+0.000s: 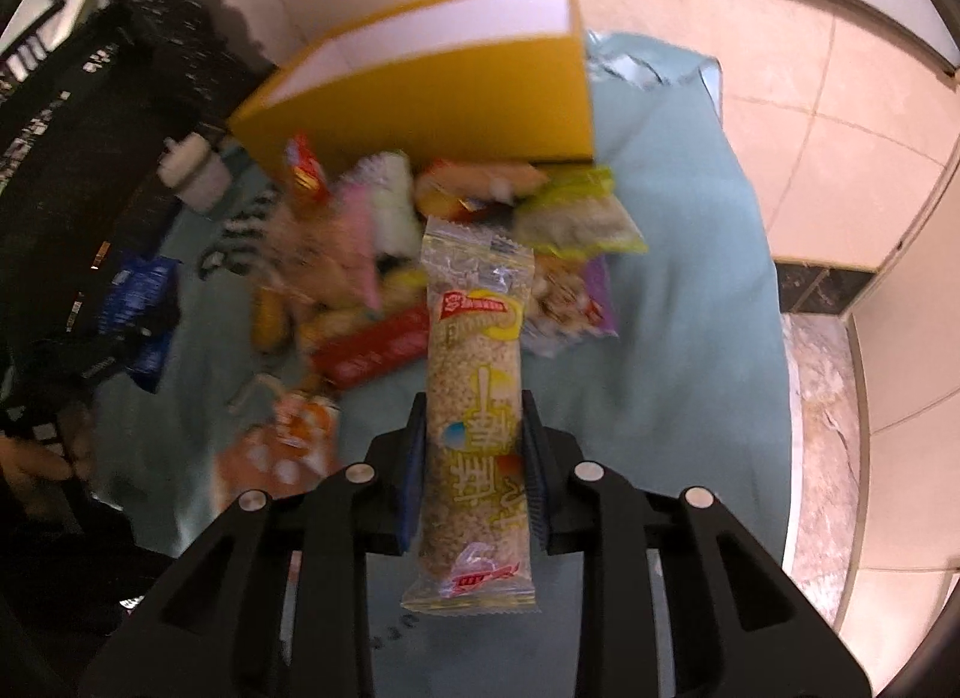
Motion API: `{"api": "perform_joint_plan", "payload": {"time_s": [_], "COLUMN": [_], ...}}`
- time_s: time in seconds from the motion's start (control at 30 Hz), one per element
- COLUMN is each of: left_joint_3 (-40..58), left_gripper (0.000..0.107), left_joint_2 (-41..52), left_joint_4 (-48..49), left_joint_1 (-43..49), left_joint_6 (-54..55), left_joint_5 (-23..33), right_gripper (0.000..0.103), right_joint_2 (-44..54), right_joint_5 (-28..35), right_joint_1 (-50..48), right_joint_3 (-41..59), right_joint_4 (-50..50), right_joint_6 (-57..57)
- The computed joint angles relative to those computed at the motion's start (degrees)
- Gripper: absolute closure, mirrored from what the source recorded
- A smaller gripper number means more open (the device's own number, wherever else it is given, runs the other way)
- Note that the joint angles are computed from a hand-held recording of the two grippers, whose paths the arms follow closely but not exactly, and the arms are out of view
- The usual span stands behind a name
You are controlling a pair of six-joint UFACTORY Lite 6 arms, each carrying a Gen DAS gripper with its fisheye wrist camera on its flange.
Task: Organize snacks
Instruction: 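Carry the blue bag and rice-cracker stick over the yellow box and open both tools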
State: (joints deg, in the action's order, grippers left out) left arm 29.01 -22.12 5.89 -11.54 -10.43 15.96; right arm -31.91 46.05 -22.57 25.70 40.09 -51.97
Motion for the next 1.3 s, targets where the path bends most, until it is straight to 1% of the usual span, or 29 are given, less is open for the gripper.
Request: {"api": "perform_joint_plan", "payload": {"time_s": [0.1, 0.2, 0.27, 0.37, 0.57, 0.7, 0.8, 0.93, 1.03, 1.1, 1.13, 1.17, 1.2, 1.23, 1.27, 1.3], "left_joint_3": [1.0, 3.3, 5.5, 10.0, 21.7, 30.1, 39.4, 55.7, 73.7, 85.7, 91.7, 97.7, 103.7, 109.7, 115.5, 119.0], "left_gripper": [0.064, 0.064, 0.063, 0.063, 0.063, 0.063, 0.063, 0.063, 0.063, 0.063, 0.062, 0.059, 0.051, 0.026, 0.011, 0.011], "left_joint_2": [-2.3, -3.3, -3.1, -0.9, 6.7, 13.0, 19.4, 29.9, 41.3, 49.4, 53.3, 57.4, 62.0, 66.0, 69.9, 72.6], "left_joint_4": [-2.2, -2.2, -1.7, -0.2, 5.0, 4.7, 1.9, 3.2, 4.5, 5.6, 5.1, 5.4, 6.0, 6.6, 8.7, 10.3], "left_joint_1": [-0.2, -1.0, -1.7, -3.4, -5.9, -6.4, -6.0, -6.6, -7.5, -7.8, -7.6, -7.5, -7.4, -7.3, -7.5, -7.3], "left_joint_6": [2.3, 2.3, 1.8, -0.3, -6.3, -6.2, -3.2, -2.7, -1.8, -1.9, -1.2, -1.2, -1.9, -2.4, -4.0, -5.0], "left_joint_5": [1.8, 3.4, 4.3, 4.9, 4.7, 5.0, 6.1, 9.1, 14.5, 16.9, 19.1, 20.5, 21.0, 23.0, 25.8, 28.2], "right_gripper": [0.074, 0.074, 0.074, 0.074, 0.074, 0.074, 0.074, 0.074, 0.074, 0.074, 0.074, 0.073, 0.07, 0.065, 0.054, 0.052], "right_joint_2": [-1.8, -3.3, -2.8, -1.3, 7.8, 15.3, 23.0, 33.3, 41.7, 49.8, 53.0, 57.4, 62.0, 64.9, 66.1, 66.2], "right_joint_5": [2.6, 5.7, 6.5, 5.9, 4.4, 3.6, 2.7, 1.8, 1.1, 1.8, 3.3, 4.3, 5.0, 5.2, 5.1, 4.6], "right_joint_1": [0.4, -0.3, 0.6, 3.1, 4.7, 5.3, 6.7, 9.3, 11.7, 13.7, 14.2, 15.5, 17.2, 18.7, 20.0, 20.7], "right_joint_3": [2.5, 5.3, 8.2, 12.5, 26.0, 36.8, 47.2, 60.7, 71.4, 82.3, 87.0, 93.0, 98.9, 102.4, 103.5, 102.2], "right_joint_4": [0.3, 1.2, 1.7, 1.6, 3.3, 2.8, 1.0, -3.0, -7.0, -10.3, -11.5, -14.0, -18.7, -24.3, -28.6, -30.8], "right_joint_6": [1.8, 2.5, 3.6, 5.5, 6.3, 7.5, 10.5, 16.4, 21.3, 26.2, 27.9, 30.5, 33.9, 37.2, 39.6, 39.9]}}
